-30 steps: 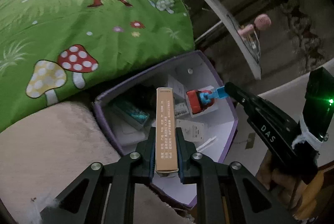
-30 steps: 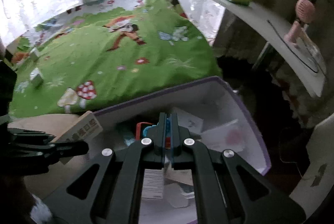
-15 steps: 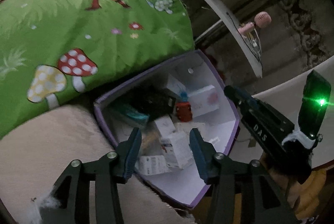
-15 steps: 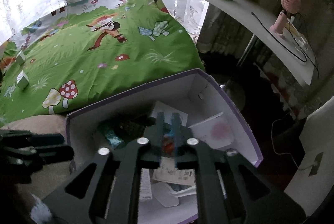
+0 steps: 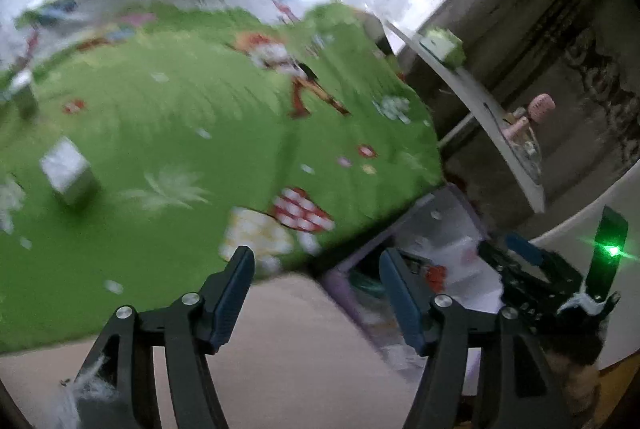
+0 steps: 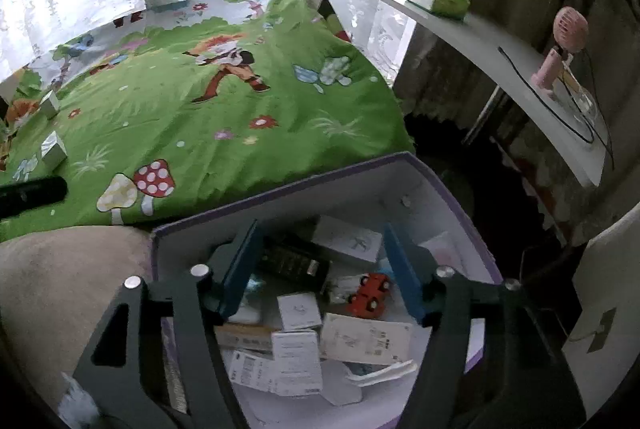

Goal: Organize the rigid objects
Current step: 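Move both open tools back to the white cubes on the cloth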

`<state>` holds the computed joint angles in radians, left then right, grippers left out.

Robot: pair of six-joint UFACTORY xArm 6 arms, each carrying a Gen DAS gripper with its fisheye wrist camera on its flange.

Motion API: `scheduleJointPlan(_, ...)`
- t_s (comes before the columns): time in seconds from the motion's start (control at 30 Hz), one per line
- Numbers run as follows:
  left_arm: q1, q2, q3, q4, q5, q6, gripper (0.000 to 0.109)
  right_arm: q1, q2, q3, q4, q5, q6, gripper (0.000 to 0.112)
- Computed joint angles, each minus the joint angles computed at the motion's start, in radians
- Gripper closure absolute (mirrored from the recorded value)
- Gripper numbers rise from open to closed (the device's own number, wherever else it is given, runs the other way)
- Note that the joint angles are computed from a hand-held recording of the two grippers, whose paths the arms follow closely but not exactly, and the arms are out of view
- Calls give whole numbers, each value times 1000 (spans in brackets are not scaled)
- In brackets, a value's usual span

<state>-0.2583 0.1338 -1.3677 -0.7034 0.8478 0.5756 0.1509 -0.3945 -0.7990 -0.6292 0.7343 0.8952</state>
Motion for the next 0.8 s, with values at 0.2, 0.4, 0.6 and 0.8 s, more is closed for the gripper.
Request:
scheduleJointPlan(0.2, 98, 21, -26, 49, -36, 22, 39, 55, 83, -67, -14, -59, -2, 32)
scheduleJointPlan(0.4, 192, 101, -116, 138, -67, -37, 36, 114, 253, -204, 111, -171, -123, 27)
scheduleJointPlan(0.6, 262, 244, -294, 220, -87, -111, 33, 167, 463, -406, 254, -228, -293, 25)
scheduleJointPlan(0.8, 292, 455, -582, 284, -70, -162, 29, 228, 719, -700, 444, -184, -520, 23)
